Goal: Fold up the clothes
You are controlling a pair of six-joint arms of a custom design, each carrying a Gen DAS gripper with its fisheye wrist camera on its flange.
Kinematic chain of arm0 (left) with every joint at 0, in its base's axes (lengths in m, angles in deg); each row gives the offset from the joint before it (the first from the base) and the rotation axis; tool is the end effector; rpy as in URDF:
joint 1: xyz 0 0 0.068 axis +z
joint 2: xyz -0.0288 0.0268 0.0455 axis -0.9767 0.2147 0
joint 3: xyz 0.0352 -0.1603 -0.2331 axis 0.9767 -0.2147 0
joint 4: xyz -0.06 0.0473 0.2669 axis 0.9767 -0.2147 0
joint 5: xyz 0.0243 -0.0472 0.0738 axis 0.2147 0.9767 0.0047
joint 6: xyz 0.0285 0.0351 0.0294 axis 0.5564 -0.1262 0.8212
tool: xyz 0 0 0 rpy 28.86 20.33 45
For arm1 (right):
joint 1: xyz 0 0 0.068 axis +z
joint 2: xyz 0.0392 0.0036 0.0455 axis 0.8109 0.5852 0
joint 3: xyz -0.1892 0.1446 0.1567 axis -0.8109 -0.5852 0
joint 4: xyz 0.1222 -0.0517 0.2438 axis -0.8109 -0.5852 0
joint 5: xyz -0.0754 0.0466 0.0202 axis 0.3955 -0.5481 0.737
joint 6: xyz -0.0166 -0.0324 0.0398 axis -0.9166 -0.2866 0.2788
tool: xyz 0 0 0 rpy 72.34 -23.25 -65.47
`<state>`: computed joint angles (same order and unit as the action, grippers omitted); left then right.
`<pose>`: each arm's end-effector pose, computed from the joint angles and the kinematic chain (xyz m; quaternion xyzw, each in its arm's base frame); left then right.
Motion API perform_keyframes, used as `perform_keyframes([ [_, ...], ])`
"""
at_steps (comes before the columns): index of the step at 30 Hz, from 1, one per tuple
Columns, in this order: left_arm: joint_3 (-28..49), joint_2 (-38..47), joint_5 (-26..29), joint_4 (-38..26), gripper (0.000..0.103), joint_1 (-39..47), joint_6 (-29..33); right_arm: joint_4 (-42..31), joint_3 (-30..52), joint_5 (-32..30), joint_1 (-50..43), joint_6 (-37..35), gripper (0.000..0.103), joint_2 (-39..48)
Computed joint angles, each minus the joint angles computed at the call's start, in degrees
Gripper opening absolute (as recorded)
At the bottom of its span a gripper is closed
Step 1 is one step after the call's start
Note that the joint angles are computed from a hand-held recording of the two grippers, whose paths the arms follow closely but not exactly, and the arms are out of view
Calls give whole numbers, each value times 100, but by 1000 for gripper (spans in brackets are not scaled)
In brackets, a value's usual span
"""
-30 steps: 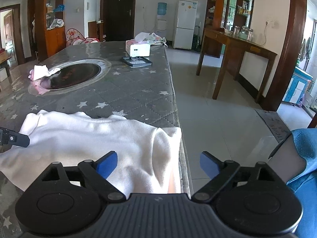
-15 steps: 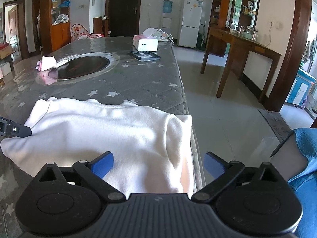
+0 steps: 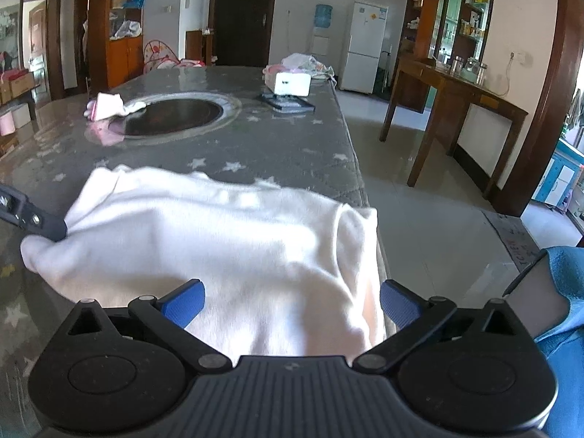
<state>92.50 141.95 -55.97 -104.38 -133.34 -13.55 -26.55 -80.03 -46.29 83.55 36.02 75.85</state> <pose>0.1603 -0.2125 0.4411 -0.0068 0.9578 -0.0749 0.2773 0.1700 0.0822 0.0279 -0.0884 0.9086 -0.0184 0.4078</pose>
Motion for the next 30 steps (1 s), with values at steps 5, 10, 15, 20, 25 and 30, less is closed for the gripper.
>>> perform_keyframes([
  [5, -73, -99, 8, -27, 85, -9, 27, 151, -97, 70, 27, 16, 103, 105],
  [10, -387, -483, 155, 264, 85, -16, 108, 277, -294, 179, 142, 51, 103, -46],
  [15, -879, -1057, 525, 811, 89, 9, 207, 300, -370, 249, 328, 129, 103, -86],
  [20, -1272, -1524, 823, 1306, 90, 52, 297, 387, -452, 229, 448, 232, 103, -272],
  [25, -1355, -1589, 589, 1322, 90, -152, 596, 565, -295, 179, 431, 241, 103, 259],
  [30, -1489, -1565, 448, 1044, 90, -231, 637, 794, -313, 269, 518, 104, 103, 609],
])
